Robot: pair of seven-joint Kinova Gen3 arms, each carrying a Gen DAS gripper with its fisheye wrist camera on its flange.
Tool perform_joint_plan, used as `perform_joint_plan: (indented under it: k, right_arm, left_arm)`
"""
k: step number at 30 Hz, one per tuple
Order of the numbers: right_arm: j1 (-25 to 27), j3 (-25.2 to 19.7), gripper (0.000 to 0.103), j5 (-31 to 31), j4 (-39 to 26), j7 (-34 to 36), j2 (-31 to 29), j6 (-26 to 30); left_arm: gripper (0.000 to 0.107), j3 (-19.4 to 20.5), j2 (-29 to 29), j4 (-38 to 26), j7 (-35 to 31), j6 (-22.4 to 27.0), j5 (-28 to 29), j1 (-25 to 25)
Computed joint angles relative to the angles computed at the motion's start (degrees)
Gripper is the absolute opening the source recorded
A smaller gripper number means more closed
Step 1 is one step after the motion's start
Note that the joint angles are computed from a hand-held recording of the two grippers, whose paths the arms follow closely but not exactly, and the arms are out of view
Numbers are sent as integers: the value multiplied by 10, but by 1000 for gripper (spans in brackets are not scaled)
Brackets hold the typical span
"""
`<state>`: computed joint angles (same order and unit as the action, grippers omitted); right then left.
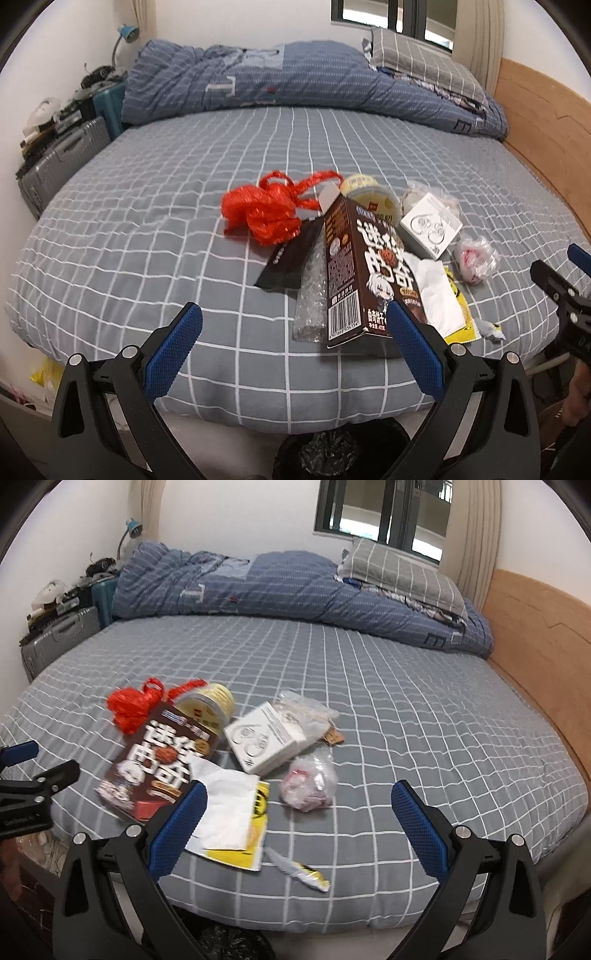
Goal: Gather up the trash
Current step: 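Grasp the brown biscuit box with the left tool while the right tool grasps the clear plastic bag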
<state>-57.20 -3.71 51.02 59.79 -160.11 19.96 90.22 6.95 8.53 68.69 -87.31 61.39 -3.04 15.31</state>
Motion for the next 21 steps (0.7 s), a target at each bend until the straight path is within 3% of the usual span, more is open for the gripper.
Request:
perform_joint_plan:
  k: [13,21]
  right_arm:
    - [97,1,85,-92,35,44,-2,-78]
    - [135,6,72,-149,34,77,7,-111]
  left_arm:
    - [97,1,62,-44,-1,41,11,17]
    - [97,4,90,-74,-4,62,38,22]
